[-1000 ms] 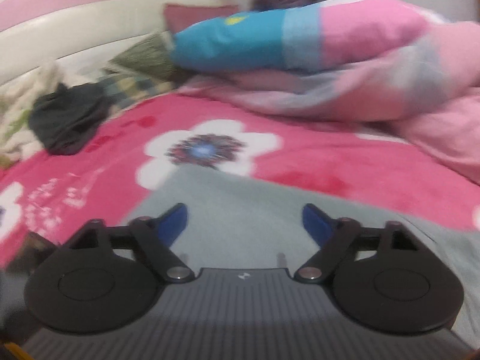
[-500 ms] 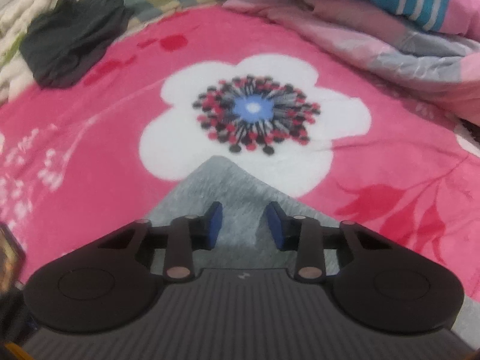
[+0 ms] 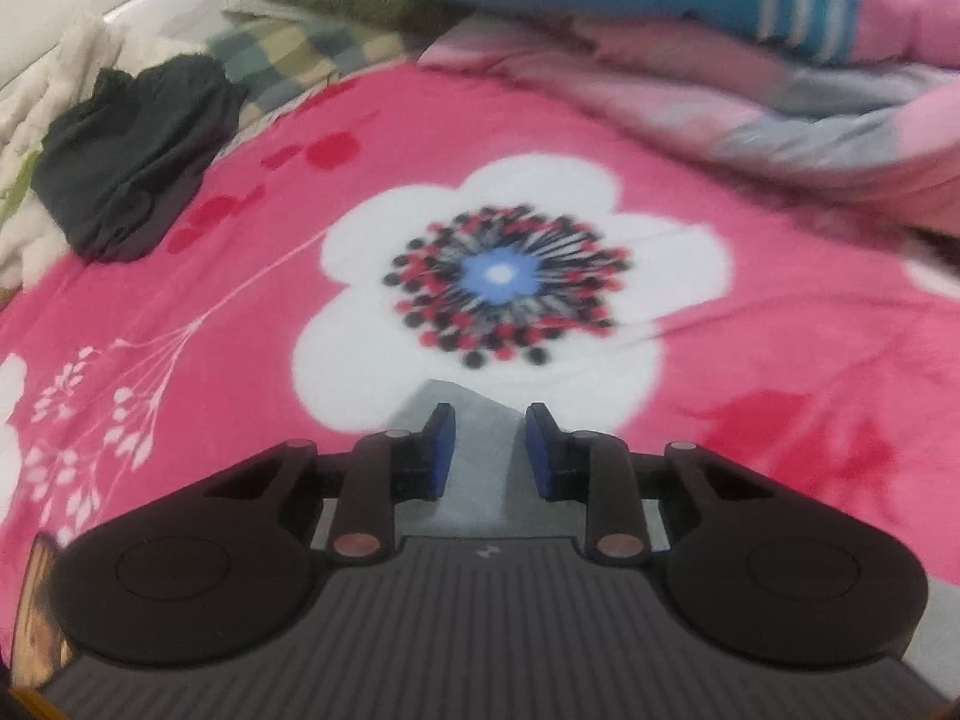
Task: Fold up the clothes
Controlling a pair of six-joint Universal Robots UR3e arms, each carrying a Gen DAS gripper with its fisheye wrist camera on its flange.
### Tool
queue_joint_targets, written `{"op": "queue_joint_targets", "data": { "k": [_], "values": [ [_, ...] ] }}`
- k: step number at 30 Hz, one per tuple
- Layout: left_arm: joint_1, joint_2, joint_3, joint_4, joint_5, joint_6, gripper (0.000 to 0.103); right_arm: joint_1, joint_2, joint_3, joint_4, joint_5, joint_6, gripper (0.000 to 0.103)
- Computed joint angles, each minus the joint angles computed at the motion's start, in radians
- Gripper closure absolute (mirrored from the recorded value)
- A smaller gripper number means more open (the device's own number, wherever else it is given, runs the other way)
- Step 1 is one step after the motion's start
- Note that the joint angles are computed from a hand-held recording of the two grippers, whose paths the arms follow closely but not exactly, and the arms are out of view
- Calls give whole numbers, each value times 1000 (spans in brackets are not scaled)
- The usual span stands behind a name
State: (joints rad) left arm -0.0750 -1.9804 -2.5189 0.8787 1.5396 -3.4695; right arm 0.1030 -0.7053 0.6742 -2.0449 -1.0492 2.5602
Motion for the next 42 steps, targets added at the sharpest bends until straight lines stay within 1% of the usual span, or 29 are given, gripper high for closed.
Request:
{"op": "queue_joint_targets", "data": {
  "k": [2, 4, 6, 7, 10, 13, 15, 17, 21, 23, 24, 27, 31, 33, 36, 38, 39, 42],
  "values": [
    [11, 5, -10, 4, -18, -2, 8, -44, -106, 134, -14, 19, -44, 78],
    [18, 9, -18, 9, -29, -4, 8, -89, -192, 239, 11, 39, -105, 78],
    [21, 13, -23, 9, -34, -5, 8, -123, -257, 335, 41, 39, -167, 78],
    [21, 14, -22, 7, -33, -3, 8, -133, -279, 387, 34, 28, -185, 78],
    [16, 13, -15, 0, -25, 2, 8, -134, -292, 522, -42, -40, -201, 78],
    [15, 14, -17, 2, -24, 4, 8, -145, -332, 592, -103, -23, -202, 77],
    [17, 15, -19, 4, -28, 5, 8, -161, -380, 622, -97, -8, -205, 77],
    [14, 20, -18, -4, -25, 6, 8, -188, -447, 693, -127, 5, -233, 77],
    [6, 21, -13, -12, -13, 10, 8, -283, -560, 855, -192, 41, -221, 77],
    [9, 21, -15, -10, -18, 8, 8, -318, -571, 937, -250, 27, -202, 76],
    [9, 22, -15, -12, -18, 9, 8, -336, -573, 976, -279, 20, -193, 73],
    [2, 23, -11, -18, -8, 13, 7, -408, -589, 1076, -351, 122, -145, 73],
    [-1, 24, -7, -26, -4, 15, 7, -490, -707, 1223, -450, 192, -117, 72],
    [-5, 26, -2, -35, 2, 18, 6, -551, -766, 1300, -483, 219, -112, 72],
    [-16, 29, 5, -50, 17, 25, 6, -629, -821, 1400, -526, 228, -117, 71],
    [-25, 32, 13, -65, 29, 29, 5, -678, -840, 1480, -581, 231, -119, 64],
    [-30, 33, 19, -75, 36, 32, 5, -703, -841, 1512, -590, 240, -122, 58],
    [-40, 32, 28, -87, 51, 36, 5, -777, -877, 1604, -619, 314, -138, 57]
  ]
}}
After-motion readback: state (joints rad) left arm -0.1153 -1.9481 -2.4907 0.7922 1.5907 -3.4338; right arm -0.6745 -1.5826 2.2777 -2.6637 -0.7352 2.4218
